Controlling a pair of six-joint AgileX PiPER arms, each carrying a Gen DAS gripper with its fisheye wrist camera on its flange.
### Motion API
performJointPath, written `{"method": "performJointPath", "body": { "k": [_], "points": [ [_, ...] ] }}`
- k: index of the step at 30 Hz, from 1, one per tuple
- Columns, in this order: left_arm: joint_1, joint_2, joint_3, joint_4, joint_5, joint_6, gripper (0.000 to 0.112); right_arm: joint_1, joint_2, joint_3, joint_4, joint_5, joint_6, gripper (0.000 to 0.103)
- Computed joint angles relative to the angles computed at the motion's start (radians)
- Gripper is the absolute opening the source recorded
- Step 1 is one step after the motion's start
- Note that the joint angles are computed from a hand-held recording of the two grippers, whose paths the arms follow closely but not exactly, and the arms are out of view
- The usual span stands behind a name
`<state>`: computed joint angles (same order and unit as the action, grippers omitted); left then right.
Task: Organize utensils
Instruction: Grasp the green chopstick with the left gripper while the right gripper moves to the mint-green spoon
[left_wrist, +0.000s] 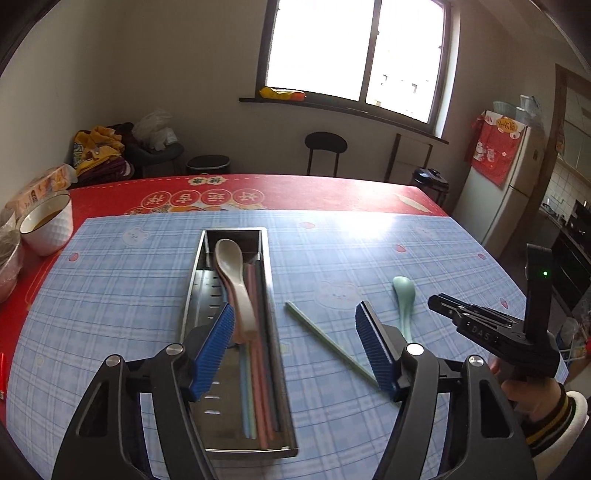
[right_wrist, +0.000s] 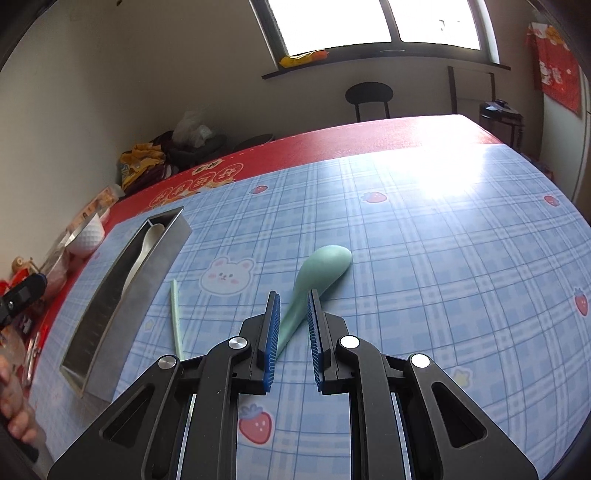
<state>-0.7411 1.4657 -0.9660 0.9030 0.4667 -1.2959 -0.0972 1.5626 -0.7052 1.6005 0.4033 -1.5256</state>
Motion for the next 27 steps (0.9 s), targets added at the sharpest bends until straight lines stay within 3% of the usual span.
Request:
{"method": "performJointPath", "body": {
  "k": [4,9,13,17,27],
  "points": [
    [-0.012,0.125,-0.113,-0.247,-0.006,0.197,0.061,-0.059,0.041,-0.011,0.048,0.08,-0.031,0.016],
    [0.032,0.257,-0.212,-0.562,0.004,0.44,0.045,-0.131,0.101,-0.019,0.081,0.208,-0.06,0.016],
    [0.064,0.336,-0.274,-0.708,0.033,0.545,0.037,-0.189,0.141,-0.026,0.069,0.316,-0.056,0.016],
    [0.071,0.387,-0.325,-0.691,0.068,0.521,0.036,-0.222,0.156,-0.02,0.063,0.388,-0.077,0.016],
    [0.092,0.466,-0.403,-0.695,0.109,0.532,0.03,-0.22,0.138,-0.006,0.064,0.395,-0.09,0.016]
  ]
}}
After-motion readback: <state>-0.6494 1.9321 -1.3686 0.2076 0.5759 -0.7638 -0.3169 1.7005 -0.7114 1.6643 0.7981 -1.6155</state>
